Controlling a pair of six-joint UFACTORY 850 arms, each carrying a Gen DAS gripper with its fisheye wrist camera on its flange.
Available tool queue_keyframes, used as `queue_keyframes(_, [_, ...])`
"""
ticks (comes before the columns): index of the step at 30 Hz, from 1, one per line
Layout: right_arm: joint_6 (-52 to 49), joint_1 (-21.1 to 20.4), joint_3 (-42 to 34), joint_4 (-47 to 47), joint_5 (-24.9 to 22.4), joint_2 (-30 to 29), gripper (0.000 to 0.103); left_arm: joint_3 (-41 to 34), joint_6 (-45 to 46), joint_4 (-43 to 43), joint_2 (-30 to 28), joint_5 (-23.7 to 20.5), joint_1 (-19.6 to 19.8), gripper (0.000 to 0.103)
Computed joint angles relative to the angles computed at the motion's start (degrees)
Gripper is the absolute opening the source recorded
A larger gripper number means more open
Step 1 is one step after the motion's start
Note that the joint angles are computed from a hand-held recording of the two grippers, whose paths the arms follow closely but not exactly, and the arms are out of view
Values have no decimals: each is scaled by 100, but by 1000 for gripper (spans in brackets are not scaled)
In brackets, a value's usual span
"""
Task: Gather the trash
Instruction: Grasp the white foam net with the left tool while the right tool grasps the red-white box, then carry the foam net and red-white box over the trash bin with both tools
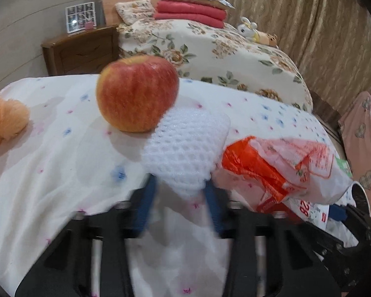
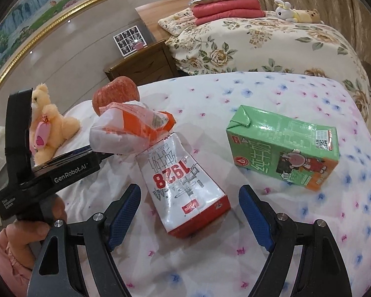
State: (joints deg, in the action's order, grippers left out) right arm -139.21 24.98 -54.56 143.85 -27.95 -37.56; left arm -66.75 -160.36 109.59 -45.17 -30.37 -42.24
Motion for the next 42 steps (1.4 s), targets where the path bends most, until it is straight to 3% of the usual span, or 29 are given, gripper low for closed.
queue_keyframes(1, [-51, 12, -3, 51, 9, -6, 69, -1, 19, 14, 3, 2, -3, 18])
queue_keyframes(4, [-175, 21, 59, 200, -11, 24, 67, 87, 94, -70, 73, -173, -90, 15])
queue_keyframes(19, [-192, -138, 1015, 321, -536, 593, 60, 1137, -1327, -45, 624, -646, -796, 13])
queue_keyframes(29, [-326, -348, 1566, 557, -787, 948, 59, 1211, -1738, 1, 667, -641, -1272, 13])
queue_keyframes(42, [-466, -706, 2124, 735, -1094, 1266, 59, 844, -1505, 27, 557, -618, -1677, 13])
